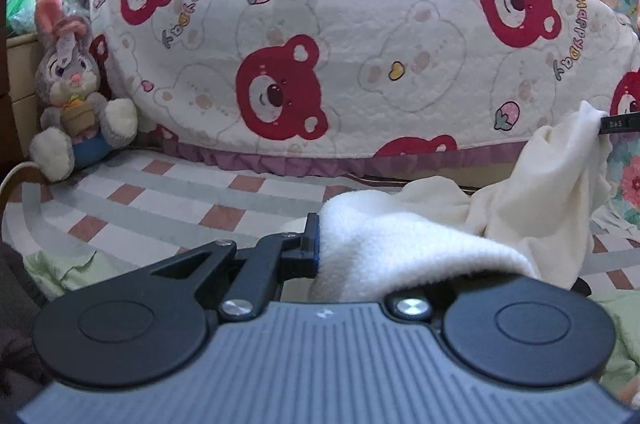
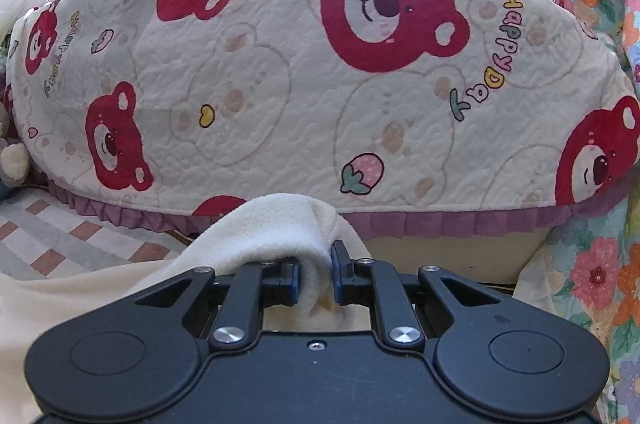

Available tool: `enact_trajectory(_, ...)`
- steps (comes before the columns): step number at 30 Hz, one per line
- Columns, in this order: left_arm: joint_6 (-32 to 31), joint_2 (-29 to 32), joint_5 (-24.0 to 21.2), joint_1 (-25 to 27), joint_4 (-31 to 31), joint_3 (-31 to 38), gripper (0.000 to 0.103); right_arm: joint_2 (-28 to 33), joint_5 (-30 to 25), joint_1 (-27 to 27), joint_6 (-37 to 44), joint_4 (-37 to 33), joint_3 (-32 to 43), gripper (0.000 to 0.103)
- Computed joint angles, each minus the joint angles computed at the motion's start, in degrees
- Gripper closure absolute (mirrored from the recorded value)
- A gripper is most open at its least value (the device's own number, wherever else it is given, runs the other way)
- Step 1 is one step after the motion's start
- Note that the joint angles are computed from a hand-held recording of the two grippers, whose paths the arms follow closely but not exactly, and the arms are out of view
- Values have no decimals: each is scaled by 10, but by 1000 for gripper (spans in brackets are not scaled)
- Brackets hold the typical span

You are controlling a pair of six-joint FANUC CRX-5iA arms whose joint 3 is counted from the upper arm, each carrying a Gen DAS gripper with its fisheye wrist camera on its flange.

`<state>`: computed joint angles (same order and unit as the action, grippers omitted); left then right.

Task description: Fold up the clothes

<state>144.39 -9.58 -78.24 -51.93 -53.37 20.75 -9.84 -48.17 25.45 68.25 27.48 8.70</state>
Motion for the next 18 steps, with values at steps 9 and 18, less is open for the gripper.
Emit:
enact_trajectory(9,9,-20,22,-4,11,-18,99,0,-19,15,-69,43,-12,86)
enact_trajectory(18,22,-47,76,14,41,-48,99,6,-51,38,-100,93,-17,86)
